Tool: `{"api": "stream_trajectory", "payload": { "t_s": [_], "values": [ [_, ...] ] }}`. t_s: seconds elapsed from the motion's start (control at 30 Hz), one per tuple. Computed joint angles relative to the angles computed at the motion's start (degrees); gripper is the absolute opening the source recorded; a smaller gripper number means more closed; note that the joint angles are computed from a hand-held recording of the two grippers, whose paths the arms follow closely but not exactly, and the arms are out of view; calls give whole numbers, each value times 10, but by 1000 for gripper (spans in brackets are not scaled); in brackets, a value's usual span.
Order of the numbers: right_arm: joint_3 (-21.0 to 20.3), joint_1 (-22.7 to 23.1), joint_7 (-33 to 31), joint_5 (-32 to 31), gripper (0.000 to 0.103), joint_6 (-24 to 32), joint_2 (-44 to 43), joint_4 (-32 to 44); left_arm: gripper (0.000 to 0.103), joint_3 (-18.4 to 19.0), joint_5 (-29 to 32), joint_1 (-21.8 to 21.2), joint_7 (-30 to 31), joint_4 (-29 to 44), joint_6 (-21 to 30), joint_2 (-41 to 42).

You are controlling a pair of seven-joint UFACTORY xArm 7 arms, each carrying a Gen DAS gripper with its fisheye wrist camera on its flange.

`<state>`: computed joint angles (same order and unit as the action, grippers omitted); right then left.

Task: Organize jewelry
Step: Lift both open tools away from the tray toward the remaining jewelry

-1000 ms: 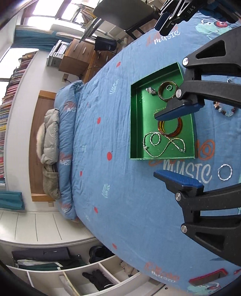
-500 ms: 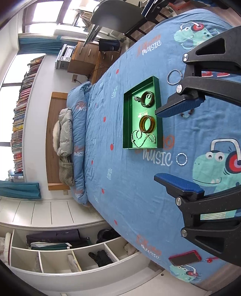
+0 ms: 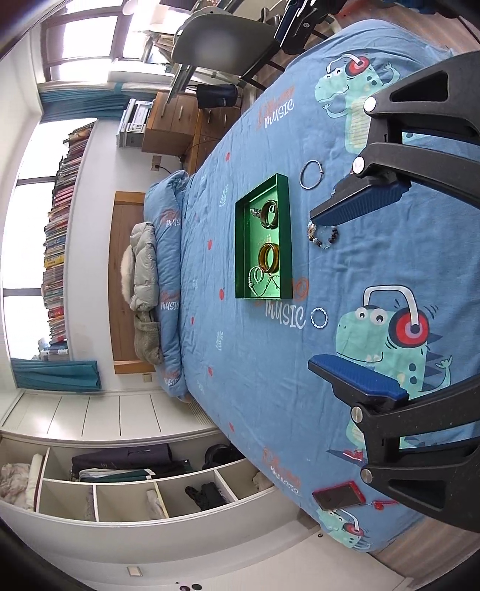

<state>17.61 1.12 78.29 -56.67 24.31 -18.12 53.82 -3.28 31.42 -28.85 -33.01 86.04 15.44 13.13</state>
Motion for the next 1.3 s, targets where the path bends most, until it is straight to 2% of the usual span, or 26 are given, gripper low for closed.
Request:
{"api": "stream_trajectory", "payload": {
  "t_s": [0.13, 0.23, 0.57, 0.73, 0.87, 1.03, 1.3],
  "values": [
    [15, 4, 19, 4, 40, 10, -34, -29, 74, 20, 83, -16, -77, -51, -25, -40],
    [29, 5, 21, 12, 40, 26, -53, -42, 75, 13, 142, -9, -123, -73, -33, -61],
    [62, -17, 26, 25, 40, 36, -109, -68, 77, -28, 204, 38, -180, -115, -53, -98],
    [72, -36, 34, 28, 41, 25, -123, -79, 77, -41, 195, 50, -181, -119, -51, -97],
    [81, -50, 37, 30, 47, 19, -125, -84, 77, -41, 193, 48, -182, -115, -46, -88],
    [94, -76, 66, 13, 47, -4, -137, -98, 77, -33, 218, 35, -203, -98, -38, -70],
    [110, -148, 121, -28, 47, -75, -152, -128, 77, -26, 163, 12, -133, -61, 1, -28]
  ]
}}
